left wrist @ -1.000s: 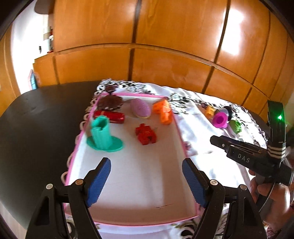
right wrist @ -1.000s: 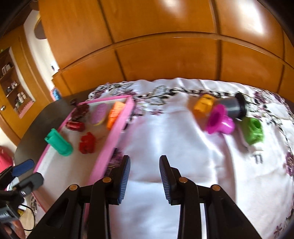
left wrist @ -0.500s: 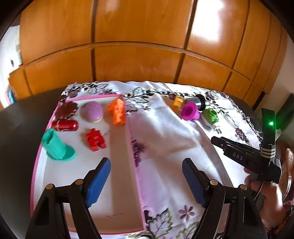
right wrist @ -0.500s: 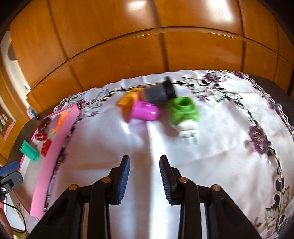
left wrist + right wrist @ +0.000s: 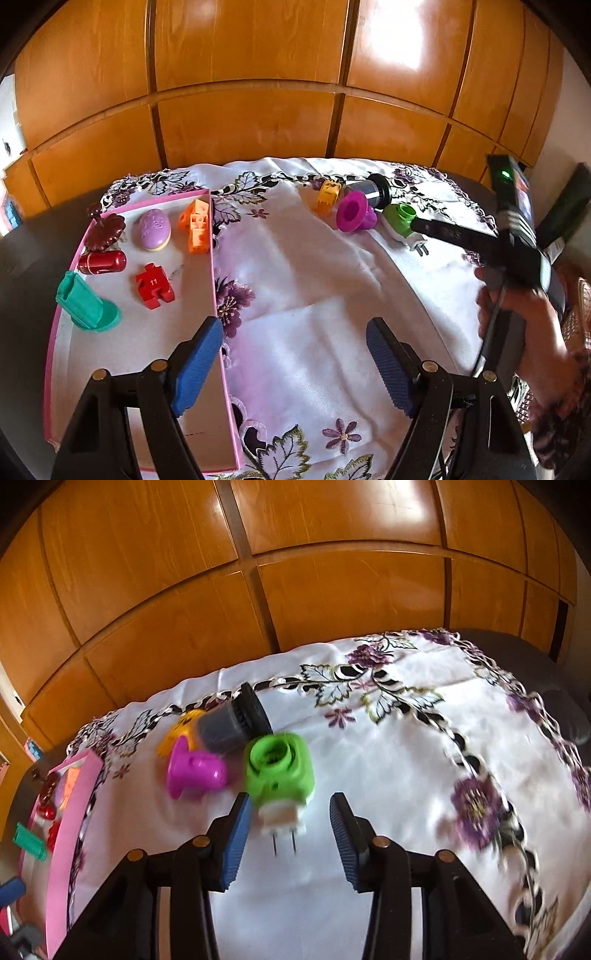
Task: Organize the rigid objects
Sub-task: 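Move the right tool to the green plug piece and close on it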
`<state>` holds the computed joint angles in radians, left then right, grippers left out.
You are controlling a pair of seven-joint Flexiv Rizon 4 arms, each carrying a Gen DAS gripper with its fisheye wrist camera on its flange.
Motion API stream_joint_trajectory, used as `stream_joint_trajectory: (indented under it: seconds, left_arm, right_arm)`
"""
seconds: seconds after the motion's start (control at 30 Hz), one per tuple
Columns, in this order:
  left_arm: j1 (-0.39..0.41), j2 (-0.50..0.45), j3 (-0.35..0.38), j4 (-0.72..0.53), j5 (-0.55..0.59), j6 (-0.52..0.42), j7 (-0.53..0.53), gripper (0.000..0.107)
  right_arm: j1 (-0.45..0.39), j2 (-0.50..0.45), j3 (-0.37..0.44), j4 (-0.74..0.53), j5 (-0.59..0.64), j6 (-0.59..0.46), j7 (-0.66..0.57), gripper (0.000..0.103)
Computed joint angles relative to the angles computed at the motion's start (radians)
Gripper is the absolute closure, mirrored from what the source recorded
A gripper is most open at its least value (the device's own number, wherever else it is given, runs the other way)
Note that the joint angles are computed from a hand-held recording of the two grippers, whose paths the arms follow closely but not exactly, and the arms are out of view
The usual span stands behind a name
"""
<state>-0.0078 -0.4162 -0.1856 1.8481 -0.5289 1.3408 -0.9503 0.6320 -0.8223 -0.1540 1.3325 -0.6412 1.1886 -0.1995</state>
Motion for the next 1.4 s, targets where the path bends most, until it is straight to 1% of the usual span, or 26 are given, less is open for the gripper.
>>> stream_joint_trajectory:
  seconds: [0.1,0.13,0.17,0.23,0.27,0.33,0.37,0.4,0.47,0.57,0.63,0.67,0.7,0.77,0.87,0.9,0.93,1.1,1.17,1.23,1.4]
  left_arm:
    - [-0.007,-0.003,0.011,-0.004,0.014,0.002,-0.012,0.026]
    - [-0.010,-0.005,0.015,-0.006,0.021,0.002,-0.017,0.025]
    - [-0.013,-0.006,0.019,-0.008,0.027,-0.001,-0.023,0.025]
    - [-0.017,-0.010,0.026,-0.013,0.039,-0.007,-0.035,0.025]
    - [-0.021,-0.013,0.032,-0.017,0.048,-0.011,-0.044,0.025]
    - [-0.023,-0.017,0.035,-0.024,0.060,-0.019,-0.053,0.025]
    - [-0.025,-0.019,0.036,-0.026,0.065,-0.018,-0.056,0.025]
    - [-0.027,-0.021,0.038,-0.031,0.073,-0.019,-0.060,0.025]
    - [-0.034,-0.028,0.043,-0.042,0.087,-0.025,-0.071,0.024]
    - [-0.054,-0.044,0.064,-0.076,0.117,-0.050,-0.116,0.021]
    - [-0.060,-0.055,0.063,-0.097,0.126,-0.057,-0.135,0.020]
    - [-0.067,-0.062,0.068,-0.111,0.137,-0.058,-0.148,0.019]
    - [-0.074,-0.070,0.071,-0.125,0.147,-0.059,-0.161,0.019]
    - [-0.087,-0.087,0.078,-0.156,0.166,-0.068,-0.186,0.017]
    - [-0.126,-0.125,0.111,-0.226,0.217,-0.095,-0.250,0.015]
    - [-0.136,-0.138,0.120,-0.248,0.234,-0.105,-0.270,0.015]
    - [-0.147,-0.151,0.131,-0.273,0.252,-0.114,-0.291,0.015]
    - [-0.199,-0.240,0.178,-0.431,0.342,-0.171,-0.393,0.015]
    - [-0.223,-0.280,0.203,-0.503,0.381,-0.202,-0.434,0.015]
    - [-0.236,-0.322,0.210,-0.573,0.411,-0.225,-0.460,0.015]
    - [-0.273,-0.419,0.244,-0.731,0.483,-0.284,-0.520,0.015]
  right_arm:
    - [-0.021,-0.042,0.031,-0.077,0.022,-0.046,-0.062,0.054]
    - [-0.026,-0.059,0.042,-0.110,0.029,-0.077,-0.094,0.048]
    - [-0.029,-0.074,0.052,-0.140,0.038,-0.103,-0.121,0.045]
    - [-0.037,-0.098,0.071,-0.177,0.059,-0.118,-0.167,0.045]
    - [-0.032,-0.107,0.067,-0.195,0.062,-0.145,-0.183,0.045]
    - [-0.023,-0.117,0.054,-0.207,0.061,-0.158,-0.199,0.045]
    - [-0.024,-0.119,0.054,-0.206,0.065,-0.150,-0.203,0.048]
    - [-0.023,-0.111,0.050,-0.189,0.070,-0.137,-0.197,0.050]
    - [-0.022,-0.096,0.040,-0.157,0.074,-0.107,-0.180,0.050]
    - [-0.007,-0.063,0.019,-0.104,0.055,-0.123,-0.170,0.050]
    - [0.004,-0.034,0.002,-0.055,0.033,-0.121,-0.142,0.050]
    - [0.009,-0.019,-0.009,-0.027,0.020,-0.115,-0.118,0.050]
    - [0.019,0.004,-0.031,0.020,0.002,-0.097,-0.068,0.050]
    - [0.021,0.031,-0.049,0.077,-0.021,-0.064,0.012,0.050]
    - [0.003,0.046,-0.043,0.121,-0.031,-0.019,0.090,0.050]
    - [0.004,0.051,-0.055,0.141,-0.045,0.014,0.120,0.050]
    - [0.007,0.054,-0.062,0.148,-0.056,0.019,0.136,0.050]
    - [0.004,0.053,-0.052,0.137,-0.093,-0.020,0.146,0.050]
    - [0.000,0.056,-0.056,0.147,-0.108,0.002,0.168,0.050]
    - [0.006,0.062,-0.063,0.161,-0.123,0.019,0.194,0.050]
    - [-0.002,0.062,-0.066,0.169,-0.138,0.046,0.216,0.050]
